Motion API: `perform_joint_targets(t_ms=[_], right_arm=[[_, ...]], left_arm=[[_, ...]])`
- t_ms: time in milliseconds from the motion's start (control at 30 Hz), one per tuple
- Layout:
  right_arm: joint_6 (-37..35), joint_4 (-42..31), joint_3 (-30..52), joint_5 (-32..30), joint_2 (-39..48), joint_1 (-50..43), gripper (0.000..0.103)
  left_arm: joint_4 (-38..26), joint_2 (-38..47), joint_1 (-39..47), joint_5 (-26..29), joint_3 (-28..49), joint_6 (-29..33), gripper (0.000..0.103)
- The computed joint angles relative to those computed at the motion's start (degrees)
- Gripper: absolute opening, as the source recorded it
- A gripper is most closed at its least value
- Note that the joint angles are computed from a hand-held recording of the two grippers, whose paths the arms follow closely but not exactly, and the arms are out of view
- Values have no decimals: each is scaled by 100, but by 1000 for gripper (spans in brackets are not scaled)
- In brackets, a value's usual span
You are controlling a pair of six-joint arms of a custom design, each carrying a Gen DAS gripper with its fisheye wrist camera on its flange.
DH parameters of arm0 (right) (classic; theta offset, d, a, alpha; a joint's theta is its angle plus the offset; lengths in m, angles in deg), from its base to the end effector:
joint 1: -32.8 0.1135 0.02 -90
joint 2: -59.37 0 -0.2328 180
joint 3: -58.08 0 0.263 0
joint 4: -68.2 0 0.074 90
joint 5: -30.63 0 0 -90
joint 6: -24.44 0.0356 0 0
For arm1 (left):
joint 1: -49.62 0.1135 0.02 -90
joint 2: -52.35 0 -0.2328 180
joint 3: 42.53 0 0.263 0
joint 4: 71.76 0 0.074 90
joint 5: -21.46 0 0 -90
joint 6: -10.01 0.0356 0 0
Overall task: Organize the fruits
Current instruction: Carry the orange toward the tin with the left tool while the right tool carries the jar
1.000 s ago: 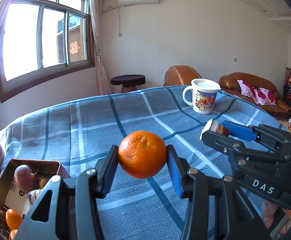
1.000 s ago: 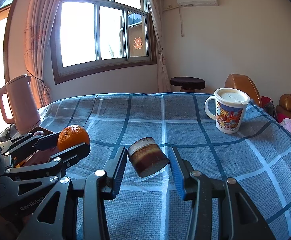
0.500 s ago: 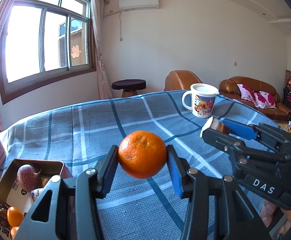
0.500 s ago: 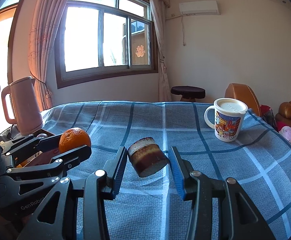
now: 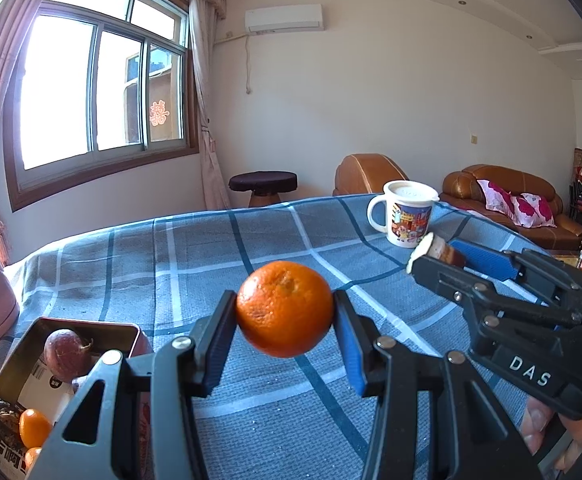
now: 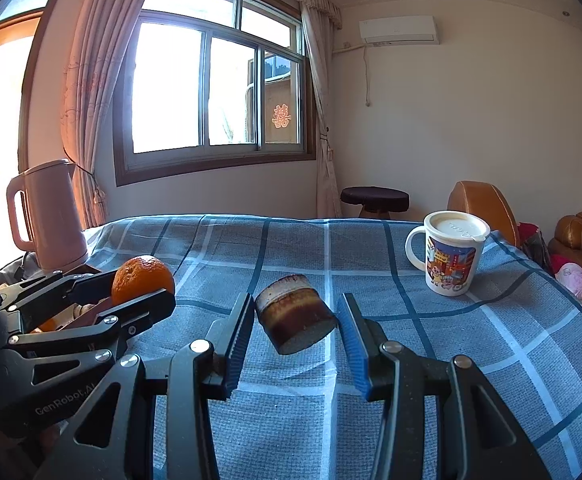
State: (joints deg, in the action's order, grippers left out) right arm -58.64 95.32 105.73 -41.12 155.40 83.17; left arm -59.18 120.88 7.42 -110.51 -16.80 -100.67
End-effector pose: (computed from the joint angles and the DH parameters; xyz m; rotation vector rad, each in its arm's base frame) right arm 0.2124 0.2390 0.1093 -0.5168 1.8690 0.3603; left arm 0.1750 -0.1265 0.1009 -0.0571 1.9539 0.0524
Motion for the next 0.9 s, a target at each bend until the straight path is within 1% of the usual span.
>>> perform_joint_targets(t_ms=[233,367,667,900], right_arm=[[-90,160,-58,151,-5,89,45],[-128,163,-59,193,-11,109,45],[-200,-2,67,187,48,154,45],[-222,6,126,181,114,213,45]], left_arm=[[80,-63,-228,-371,-80,50,49],[59,-161,-291,-471,-131,35,49],[-307,-646,-368,-590,-332,-159,49],[-622,-1121,-331,-547,-513,-258,49]])
